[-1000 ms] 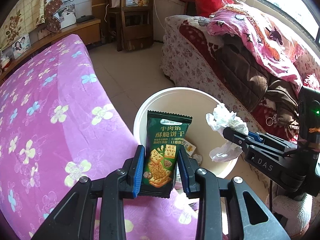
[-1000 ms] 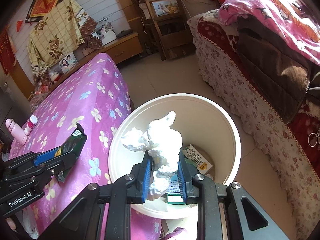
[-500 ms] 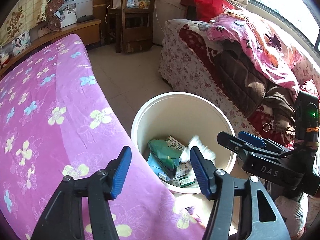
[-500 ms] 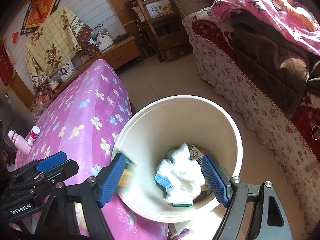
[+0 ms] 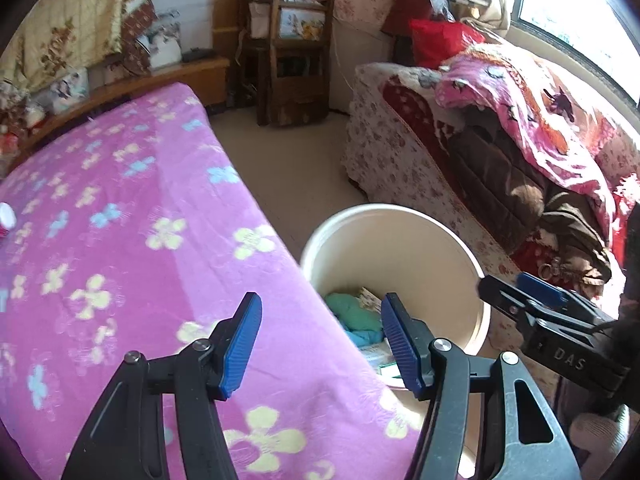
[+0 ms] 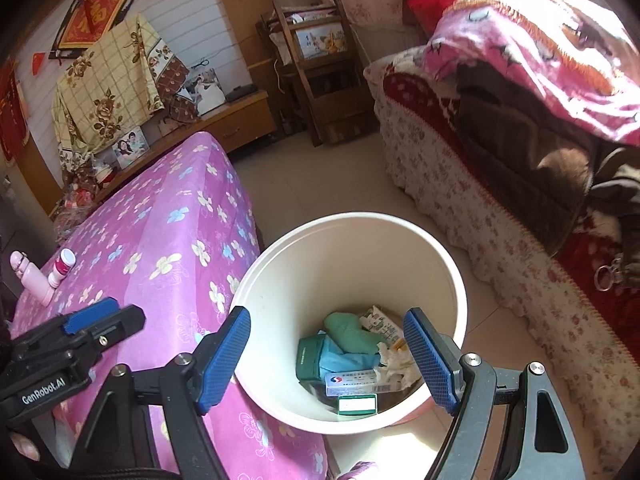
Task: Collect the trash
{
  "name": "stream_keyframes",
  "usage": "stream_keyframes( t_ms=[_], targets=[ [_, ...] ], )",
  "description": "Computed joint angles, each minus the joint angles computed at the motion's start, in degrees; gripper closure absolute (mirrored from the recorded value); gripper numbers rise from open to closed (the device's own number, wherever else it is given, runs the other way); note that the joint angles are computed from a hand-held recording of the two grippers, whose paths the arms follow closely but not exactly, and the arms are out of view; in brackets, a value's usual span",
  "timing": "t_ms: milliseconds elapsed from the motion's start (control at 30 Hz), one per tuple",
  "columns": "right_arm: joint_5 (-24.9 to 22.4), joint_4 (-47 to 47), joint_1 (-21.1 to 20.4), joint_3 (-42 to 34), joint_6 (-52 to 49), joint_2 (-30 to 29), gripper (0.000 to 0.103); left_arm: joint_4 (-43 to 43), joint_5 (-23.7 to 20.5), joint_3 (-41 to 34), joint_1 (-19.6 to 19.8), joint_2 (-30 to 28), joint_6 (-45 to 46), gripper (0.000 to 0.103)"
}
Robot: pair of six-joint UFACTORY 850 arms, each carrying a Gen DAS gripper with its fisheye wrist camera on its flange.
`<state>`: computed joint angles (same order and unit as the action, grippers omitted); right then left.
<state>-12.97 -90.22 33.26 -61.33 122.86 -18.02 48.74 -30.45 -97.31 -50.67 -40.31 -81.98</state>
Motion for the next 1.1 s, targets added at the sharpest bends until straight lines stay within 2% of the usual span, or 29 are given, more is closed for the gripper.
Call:
stream_keyframes(
  t_ms=[200, 633, 1100],
  targets=[
    [-3.85, 2.06, 2.92, 0.90, -0.96, 2.31, 0.021, 9.63, -4.76, 3.68, -1.85, 3.42, -8.48, 0.040],
    [-20.59, 1.73, 12.19, 2.75, 0.55, 10.18, 0.021, 26.03, -10.97, 13.62, -5.70, 13.53, -24.25, 0.040],
    [-29.06, 0.63, 18.42, 2.46, -0.31, 13.43, 0.021, 31.86, -17.45, 20.20, -8.14, 19.77, -31.48, 0.040]
  ],
)
